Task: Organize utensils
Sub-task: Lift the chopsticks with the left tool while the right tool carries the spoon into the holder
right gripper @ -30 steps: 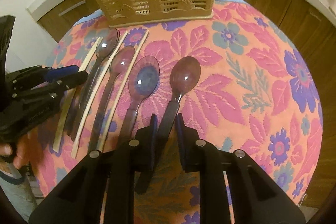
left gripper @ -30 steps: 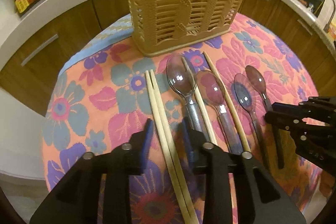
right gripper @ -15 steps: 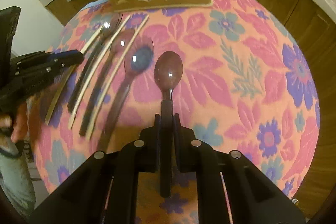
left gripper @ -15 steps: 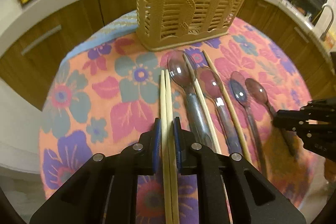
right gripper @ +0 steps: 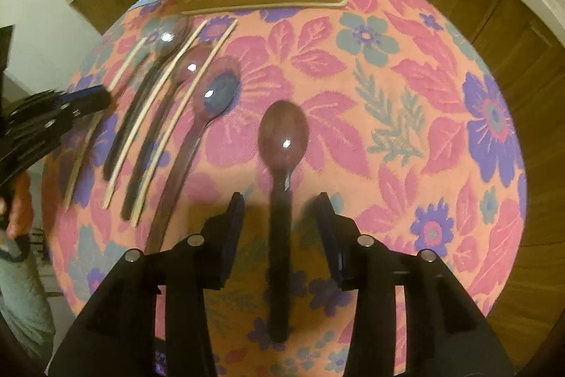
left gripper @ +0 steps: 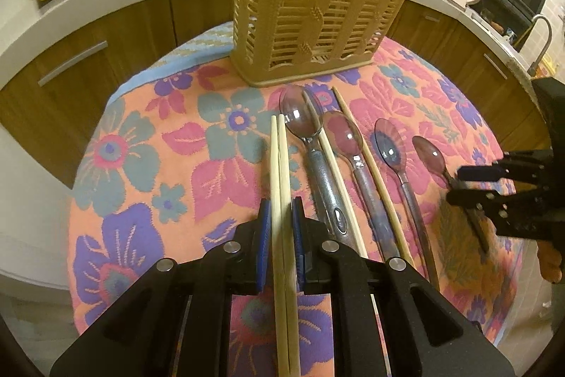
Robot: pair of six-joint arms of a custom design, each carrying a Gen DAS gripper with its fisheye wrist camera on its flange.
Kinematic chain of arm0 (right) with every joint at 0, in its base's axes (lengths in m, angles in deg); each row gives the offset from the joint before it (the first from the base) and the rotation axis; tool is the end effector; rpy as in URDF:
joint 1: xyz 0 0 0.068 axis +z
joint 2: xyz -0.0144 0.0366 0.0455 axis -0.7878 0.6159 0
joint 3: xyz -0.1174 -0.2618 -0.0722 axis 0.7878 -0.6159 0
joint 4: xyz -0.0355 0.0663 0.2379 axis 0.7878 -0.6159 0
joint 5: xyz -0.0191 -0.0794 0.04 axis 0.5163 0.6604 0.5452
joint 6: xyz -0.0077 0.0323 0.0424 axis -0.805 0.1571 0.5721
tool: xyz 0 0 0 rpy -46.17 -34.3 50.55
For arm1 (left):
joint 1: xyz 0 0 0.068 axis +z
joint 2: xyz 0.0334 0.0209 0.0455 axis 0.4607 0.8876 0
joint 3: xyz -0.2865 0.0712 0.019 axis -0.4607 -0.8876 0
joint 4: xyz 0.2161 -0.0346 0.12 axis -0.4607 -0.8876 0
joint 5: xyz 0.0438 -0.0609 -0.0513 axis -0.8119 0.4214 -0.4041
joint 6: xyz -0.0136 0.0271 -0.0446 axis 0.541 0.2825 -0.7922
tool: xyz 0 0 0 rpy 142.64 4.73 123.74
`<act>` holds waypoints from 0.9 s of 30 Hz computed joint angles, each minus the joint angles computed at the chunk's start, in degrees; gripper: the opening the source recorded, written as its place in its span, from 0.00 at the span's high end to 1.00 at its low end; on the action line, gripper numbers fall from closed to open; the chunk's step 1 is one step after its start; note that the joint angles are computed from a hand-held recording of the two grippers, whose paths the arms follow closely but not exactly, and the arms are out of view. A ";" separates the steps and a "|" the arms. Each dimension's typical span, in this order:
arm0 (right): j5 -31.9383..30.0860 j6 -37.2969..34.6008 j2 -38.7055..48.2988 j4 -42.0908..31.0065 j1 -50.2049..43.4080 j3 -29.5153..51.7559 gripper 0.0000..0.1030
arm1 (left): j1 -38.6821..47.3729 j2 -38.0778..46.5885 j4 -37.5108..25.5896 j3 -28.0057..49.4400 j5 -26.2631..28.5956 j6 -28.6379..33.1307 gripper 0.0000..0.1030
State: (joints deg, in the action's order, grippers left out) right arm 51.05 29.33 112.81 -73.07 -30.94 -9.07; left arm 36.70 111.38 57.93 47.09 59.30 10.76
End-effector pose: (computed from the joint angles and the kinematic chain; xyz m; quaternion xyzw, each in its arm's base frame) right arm 0.2635 0.0987 0.1428 0.0620 0.9850 0.0326 0.1577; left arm 0.3701 0.0428 0.1386 0.3257 0.8999 -0.1566 0.2441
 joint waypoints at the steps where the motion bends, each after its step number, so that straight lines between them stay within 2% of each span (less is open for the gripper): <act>1: -0.18 0.07 0.74 0.04 -0.62 0.56 0.67 | 0.30 -0.34 0.00 -0.19 0.50 0.29 0.90; 2: -0.22 0.27 1.08 0.06 -0.96 0.78 0.71 | 0.50 -0.50 -0.04 -0.15 0.86 0.39 0.90; 4: 0.82 -0.11 1.84 -0.66 -1.37 1.93 0.90 | 0.93 -1.27 0.48 -0.74 1.78 0.56 0.90; 9: 2.52 -2.97 2.44 -1.67 0.38 3.58 0.91 | 2.50 -4.05 0.04 -1.69 6.85 0.97 0.90; 11: 0.62 -3.94 -0.24 0.26 0.24 2.41 0.91 | 3.15 -6.29 -0.12 -2.44 10.47 1.24 0.90; 16: 1.55 -5.93 -9.59 1.63 0.46 2.21 0.91 | 4.15 -11.04 -3.75 -0.76 19.75 0.27 0.90; 19: 2.97 -7.69 -13.65 2.10 -0.43 4.43 0.91 | 3.01 -14.59 -1.52 0.28 24.14 -5.03 0.90; 22: 3.49 -8.89 -15.21 3.67 -2.06 7.76 0.91 | 0.52 -16.61 5.49 1.82 25.93 -14.52 0.90; 27: 2.69 -9.90 -13.04 10.16 -5.67 13.44 0.91 | -5.33 -16.24 22.69 3.00 20.74 -32.17 0.90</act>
State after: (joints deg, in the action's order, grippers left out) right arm 53.74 19.42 99.78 -62.91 -36.61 4.37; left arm 31.37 95.14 80.62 50.09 80.05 -21.41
